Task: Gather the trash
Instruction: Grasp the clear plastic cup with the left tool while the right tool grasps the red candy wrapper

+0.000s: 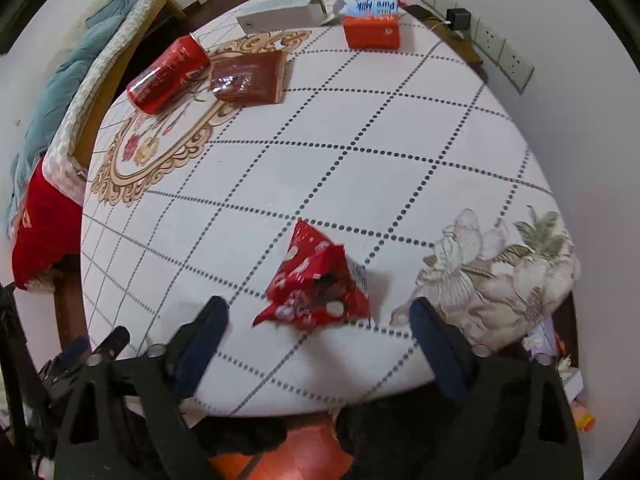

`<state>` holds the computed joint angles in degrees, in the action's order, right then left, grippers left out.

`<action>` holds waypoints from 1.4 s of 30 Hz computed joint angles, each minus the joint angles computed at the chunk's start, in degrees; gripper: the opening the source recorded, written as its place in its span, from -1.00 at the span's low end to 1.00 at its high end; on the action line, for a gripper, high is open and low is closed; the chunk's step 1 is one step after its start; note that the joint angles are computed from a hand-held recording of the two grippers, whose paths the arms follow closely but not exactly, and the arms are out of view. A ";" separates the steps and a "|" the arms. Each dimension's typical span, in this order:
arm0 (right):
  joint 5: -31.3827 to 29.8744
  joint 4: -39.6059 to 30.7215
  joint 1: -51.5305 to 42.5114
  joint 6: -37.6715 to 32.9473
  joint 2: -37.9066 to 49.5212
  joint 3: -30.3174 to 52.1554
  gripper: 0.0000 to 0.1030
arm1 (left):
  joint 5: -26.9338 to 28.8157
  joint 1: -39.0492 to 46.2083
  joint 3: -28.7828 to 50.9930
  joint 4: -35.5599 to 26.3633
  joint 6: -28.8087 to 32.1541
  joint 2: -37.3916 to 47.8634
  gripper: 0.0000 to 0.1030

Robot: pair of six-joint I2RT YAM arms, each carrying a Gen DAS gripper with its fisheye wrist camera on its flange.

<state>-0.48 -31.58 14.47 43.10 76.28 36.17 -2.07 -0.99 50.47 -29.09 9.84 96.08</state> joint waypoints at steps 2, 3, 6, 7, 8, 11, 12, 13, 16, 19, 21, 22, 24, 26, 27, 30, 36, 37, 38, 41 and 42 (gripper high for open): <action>-0.49 3.48 -1.03 -1.22 2.38 -0.76 0.66 | 1.18 -0.77 -0.09 -0.87 -0.09 -0.69 0.98; -0.03 4.74 -1.04 -1.79 4.44 -0.49 0.57 | 2.43 -1.29 -0.05 -1.61 0.12 -1.33 0.98; 2.39 6.96 1.06 -3.14 6.83 0.47 -0.04 | 4.80 -4.44 -0.65 -2.74 -0.61 -3.45 0.96; 3.02 5.95 1.34 -3.49 6.18 0.47 -0.09 | 5.61 -5.38 -0.57 -2.97 -0.97 -3.63 0.89; 3.57 6.01 1.71 -3.81 5.67 0.16 -0.12 | 6.30 -6.30 -0.64 -3.43 -1.31 -4.13 0.77; 4.87 4.13 1.58 -4.46 2.13 -1.66 -0.19 | 9.47 -10.27 -0.19 -5.11 -2.08 -4.76 0.65; 5.00 3.36 0.93 -4.72 0.67 -2.35 -0.19 | 10.19 -10.85 0.01 -5.14 -1.85 -4.52 0.64; 4.53 2.59 -0.39 -4.99 -1.39 -3.47 -0.19 | 10.80 -12.26 -0.04 -4.99 -2.08 -4.42 0.47; 2.52 0.93 -4.89 -6.66 -5.64 -5.76 -0.19 | 11.71 -14.34 1.29 -4.41 -2.14 -1.16 0.12; 0.95 -0.02 -7.83 -7.66 -8.21 -7.72 -0.19 | 12.36 -16.14 2.00 -4.17 -2.65 1.34 -0.15; 0.59 -0.02 -8.47 -7.86 -8.86 -8.43 -0.21 | 12.12 -17.10 1.62 -3.52 -2.96 1.77 -0.25; 0.50 -0.12 -8.60 -7.92 -9.23 -8.71 -0.22 | 11.77 -17.51 0.79 -2.50 -3.08 0.97 -0.26; 0.40 -0.31 -8.63 -7.98 -9.96 -9.15 -0.23 | 11.50 -17.83 0.08 -2.05 -3.21 -0.17 -0.29; 0.42 -0.42 -8.32 -8.02 -10.46 -9.19 -0.32 | 10.81 -17.80 -0.52 -1.85 -3.12 -1.75 -0.30; 0.31 -0.32 -7.99 -7.77 -10.49 -9.02 -0.34 | 10.58 -17.51 -0.48 -1.96 -2.98 -2.49 -0.30; 0.89 -1.14 -5.78 -6.83 -10.82 -7.72 -0.35 | 8.64 -16.43 -0.62 -2.85 -2.71 -6.37 -0.30; 1.97 -3.74 0.38 -3.96 -11.79 -2.39 -0.36 | 8.06 -8.85 1.17 -6.12 1.46 -13.48 -0.30; 2.12 -3.90 1.39 -3.39 -11.78 -1.57 -0.36 | 8.61 -6.67 2.48 -7.04 2.41 -13.91 -0.30; 2.19 -4.29 2.54 -2.82 -11.68 -0.24 -0.36 | 9.30 -4.56 3.70 -7.92 3.52 -14.14 -0.30; 2.73 -5.23 6.86 -1.37 -9.96 5.24 -0.36 | 11.27 1.75 7.39 -10.09 6.10 -14.51 -0.30; 3.02 -5.26 9.03 -0.78 -8.67 7.84 -0.36 | 11.92 3.93 8.73 -10.90 7.15 -14.42 -0.30</action>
